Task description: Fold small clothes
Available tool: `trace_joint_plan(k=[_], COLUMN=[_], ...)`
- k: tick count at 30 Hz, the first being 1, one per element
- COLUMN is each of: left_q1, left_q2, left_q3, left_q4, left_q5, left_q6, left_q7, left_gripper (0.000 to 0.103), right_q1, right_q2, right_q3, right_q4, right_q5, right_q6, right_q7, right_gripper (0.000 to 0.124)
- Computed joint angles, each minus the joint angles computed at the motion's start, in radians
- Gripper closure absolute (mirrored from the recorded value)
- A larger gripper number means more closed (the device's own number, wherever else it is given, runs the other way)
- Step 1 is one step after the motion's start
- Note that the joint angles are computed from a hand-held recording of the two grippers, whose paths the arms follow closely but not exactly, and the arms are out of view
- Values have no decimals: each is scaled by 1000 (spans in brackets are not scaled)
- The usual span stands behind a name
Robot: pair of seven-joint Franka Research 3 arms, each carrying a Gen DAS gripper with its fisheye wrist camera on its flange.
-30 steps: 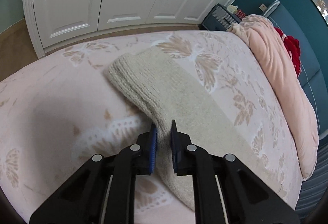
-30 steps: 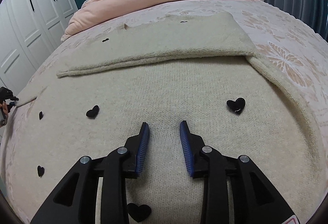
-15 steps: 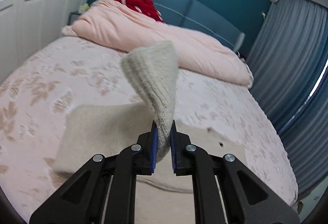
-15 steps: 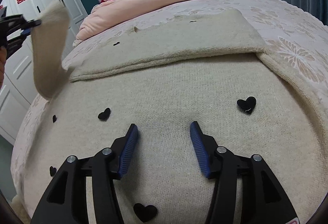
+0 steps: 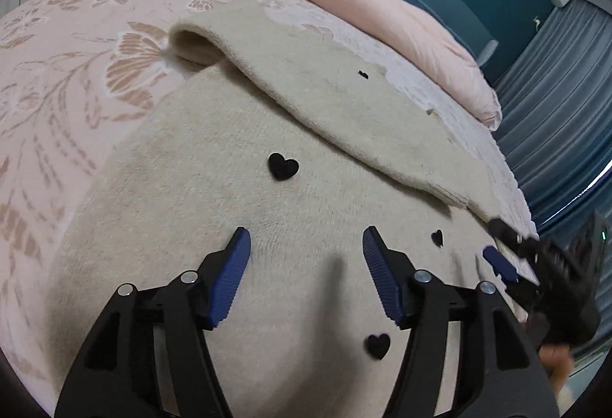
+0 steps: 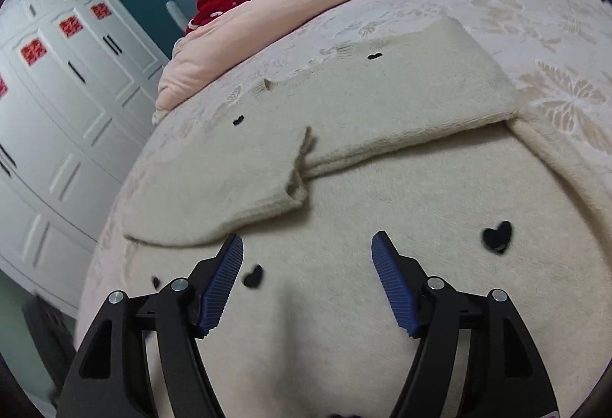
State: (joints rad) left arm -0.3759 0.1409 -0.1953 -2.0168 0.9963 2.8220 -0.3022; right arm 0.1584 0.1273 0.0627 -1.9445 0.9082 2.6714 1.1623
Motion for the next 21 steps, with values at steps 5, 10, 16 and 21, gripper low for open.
trace_joint_plan(k=[5, 10, 16, 21], left_q1=[-7, -3, 1, 51], left_q2=[-2, 7, 3, 7], left_q3=[14, 9, 7, 26], left_q4=[-9, 1, -6, -2], left_q5=[156, 197, 230, -102], left_q6=[28, 38, 51, 279], left_q7=[-131, -146, -183, 19], left_gripper=[40, 32, 31, 30], right_q1=[18, 48, 50, 26], right_q2=[107, 178, 221, 266], right_q3=[7, 10, 22, 54], right_q4=[140, 235, 356, 579], right_q5=[-72, -207, -349, -355], right_q6=[-62, -69, -120, -164], right_q7=[201, 318, 358, 224], right_gripper=[55, 75, 116, 117])
